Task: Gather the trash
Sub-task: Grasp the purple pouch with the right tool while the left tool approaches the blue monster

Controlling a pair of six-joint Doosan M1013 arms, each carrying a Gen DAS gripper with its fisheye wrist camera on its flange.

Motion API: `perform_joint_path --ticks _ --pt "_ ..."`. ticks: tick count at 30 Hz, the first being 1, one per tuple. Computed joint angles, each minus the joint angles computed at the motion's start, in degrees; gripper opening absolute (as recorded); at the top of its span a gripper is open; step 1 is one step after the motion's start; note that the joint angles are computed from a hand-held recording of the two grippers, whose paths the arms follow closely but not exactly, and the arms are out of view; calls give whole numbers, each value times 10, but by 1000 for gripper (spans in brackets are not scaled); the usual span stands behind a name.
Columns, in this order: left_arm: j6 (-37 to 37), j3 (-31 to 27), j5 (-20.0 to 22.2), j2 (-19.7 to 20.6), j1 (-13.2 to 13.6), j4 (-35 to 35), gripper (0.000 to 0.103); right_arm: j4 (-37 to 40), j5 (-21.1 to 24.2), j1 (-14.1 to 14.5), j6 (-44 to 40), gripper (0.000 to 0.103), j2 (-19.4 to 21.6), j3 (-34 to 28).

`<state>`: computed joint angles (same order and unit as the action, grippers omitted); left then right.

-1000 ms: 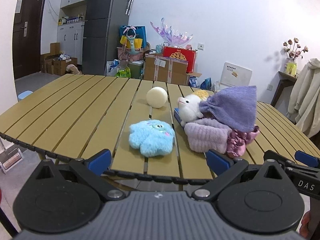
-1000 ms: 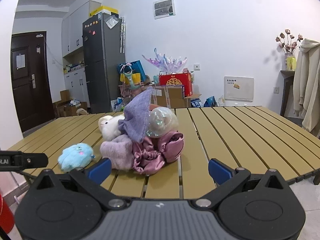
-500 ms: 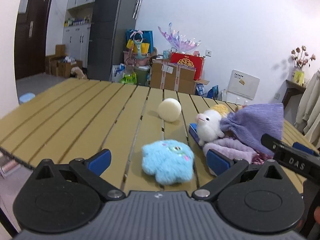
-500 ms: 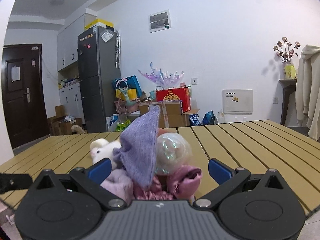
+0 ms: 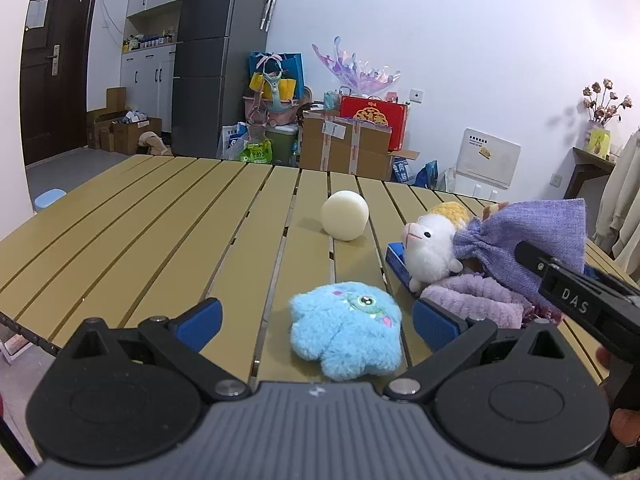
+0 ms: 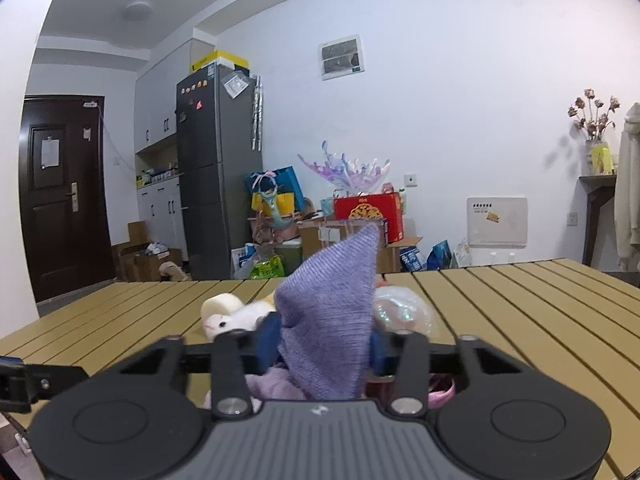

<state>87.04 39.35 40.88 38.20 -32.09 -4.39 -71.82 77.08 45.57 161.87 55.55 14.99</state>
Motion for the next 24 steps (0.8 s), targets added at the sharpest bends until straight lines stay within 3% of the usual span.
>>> perform_joint_path --ticks 2,7,16,24 --pt "-13 -2 5 1 -2 15 103 9 -22 -1 7 7 -14 26" --pt "-15 -16 26 8 1 2 103 8 -35 1 14 4 -19 37" --pt "-4 -19 31 11 4 -8 103 -43 -57 7 99 3 -53 110" --pt "-29 -36 40 22 1 26 103 -113 -42 14 170 3 -79 165"
